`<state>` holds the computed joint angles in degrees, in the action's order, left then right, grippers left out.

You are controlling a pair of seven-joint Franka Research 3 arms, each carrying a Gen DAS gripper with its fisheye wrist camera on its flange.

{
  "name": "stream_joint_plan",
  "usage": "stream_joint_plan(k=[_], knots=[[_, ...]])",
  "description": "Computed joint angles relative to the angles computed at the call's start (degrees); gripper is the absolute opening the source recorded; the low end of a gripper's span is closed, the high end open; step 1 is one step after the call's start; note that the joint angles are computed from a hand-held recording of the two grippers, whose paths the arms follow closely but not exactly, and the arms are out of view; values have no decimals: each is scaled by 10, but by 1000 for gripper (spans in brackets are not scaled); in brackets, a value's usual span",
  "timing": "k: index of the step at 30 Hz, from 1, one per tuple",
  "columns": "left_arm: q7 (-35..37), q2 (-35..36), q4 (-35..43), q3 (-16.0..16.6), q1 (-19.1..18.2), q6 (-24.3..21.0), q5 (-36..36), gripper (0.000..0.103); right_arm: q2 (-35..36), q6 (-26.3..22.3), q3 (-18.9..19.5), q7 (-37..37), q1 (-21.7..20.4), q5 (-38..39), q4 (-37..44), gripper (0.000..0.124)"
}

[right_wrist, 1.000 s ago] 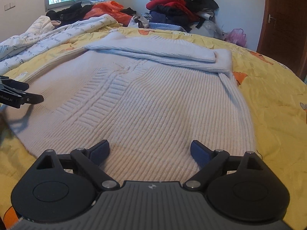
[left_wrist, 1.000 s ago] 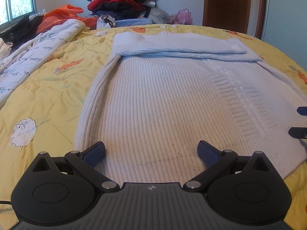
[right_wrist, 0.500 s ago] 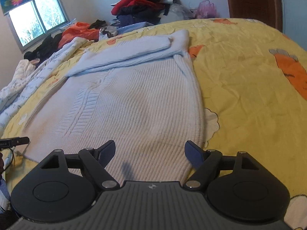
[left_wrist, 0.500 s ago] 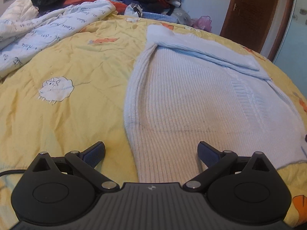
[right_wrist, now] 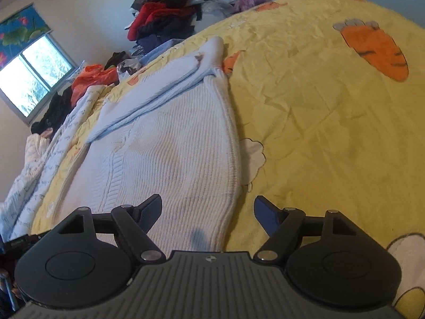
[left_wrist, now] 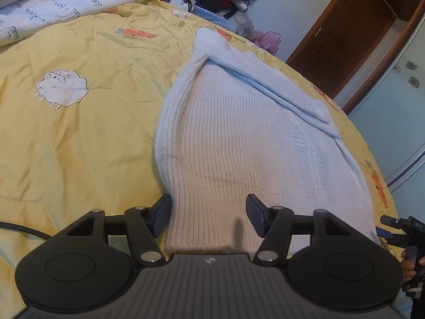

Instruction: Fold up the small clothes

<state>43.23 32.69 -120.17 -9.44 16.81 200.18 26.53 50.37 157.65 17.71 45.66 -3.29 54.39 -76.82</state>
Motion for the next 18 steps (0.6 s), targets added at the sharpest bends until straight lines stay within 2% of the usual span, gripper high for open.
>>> stream_joint_plan(k=[4, 5, 6, 7, 8, 9, 10, 11, 13, 16, 18], knots=[[-25, 24, 17, -59, 64, 12, 50, 60, 24, -79, 13, 24, -25, 22, 35, 78], [-35, 32, 23, -74, 81, 14, 70, 60, 32, -109, 14, 31, -28, 23, 49, 71], [-40, 35, 26, -73, 80, 13, 76, 58, 41, -140, 11, 43, -26, 18, 66, 67], [-38, 32, 28, -57, 61, 9, 69, 51, 48, -159, 7, 46, -22, 12, 77, 64], [-34, 26, 28, -31, 33, 1, 57, 32, 48, -163, 1, 42, -14, 5, 79, 53], [-22, 23, 27, -23, 22, -9, 42, 21, 45, -154, -5, 39, -5, 0, 76, 40], [-27, 23, 30, -30, 32, -18, 49, 18, 44, -150, -14, 47, 3, -9, 76, 30], [-33, 28, 33, -56, 61, -26, 65, 16, 44, -149, -22, 63, 9, -16, 78, 14], [-34, 34, 36, -104, 113, -44, 92, 15, 44, -147, -12, 54, -3, -4, 71, 14], [-12, 33, 41, -131, 137, -65, 102, 15, 37, -146, 1, 32, -19, 20, 54, 14], [5, 34, 43, -156, 162, -60, 105, 15, 37, -153, 12, 16, -32, 44, 54, 14]])
